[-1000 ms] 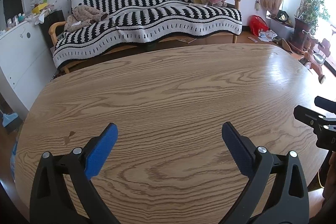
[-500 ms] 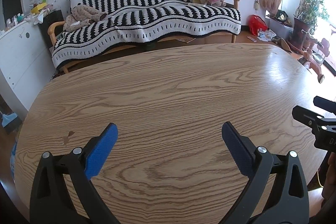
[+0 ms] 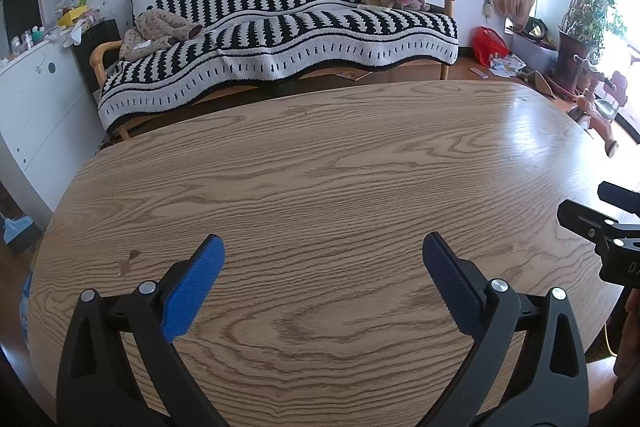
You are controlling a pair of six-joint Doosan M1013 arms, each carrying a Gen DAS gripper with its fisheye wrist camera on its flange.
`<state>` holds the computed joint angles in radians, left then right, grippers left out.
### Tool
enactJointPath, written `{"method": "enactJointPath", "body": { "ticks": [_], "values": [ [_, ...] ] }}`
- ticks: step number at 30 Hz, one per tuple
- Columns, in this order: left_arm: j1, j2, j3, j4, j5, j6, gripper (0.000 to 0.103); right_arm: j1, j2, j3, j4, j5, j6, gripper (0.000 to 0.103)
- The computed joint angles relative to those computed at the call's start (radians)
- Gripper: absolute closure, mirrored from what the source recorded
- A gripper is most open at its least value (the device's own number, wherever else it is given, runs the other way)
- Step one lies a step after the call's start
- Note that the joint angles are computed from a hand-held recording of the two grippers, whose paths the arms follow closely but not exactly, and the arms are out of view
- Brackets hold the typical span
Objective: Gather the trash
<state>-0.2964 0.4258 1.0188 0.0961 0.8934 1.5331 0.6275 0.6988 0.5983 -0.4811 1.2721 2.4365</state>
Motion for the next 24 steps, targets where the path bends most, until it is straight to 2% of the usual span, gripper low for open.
{"method": "enactJointPath", "body": {
  "ticks": [24],
  "values": [
    [-0.001, 0.003, -0.003, -0.01, 0.018, 0.005, 0.007, -0.002, -0.006, 0.01, 0.001, -0.002, 0.0, 0.009]
  ]
}}
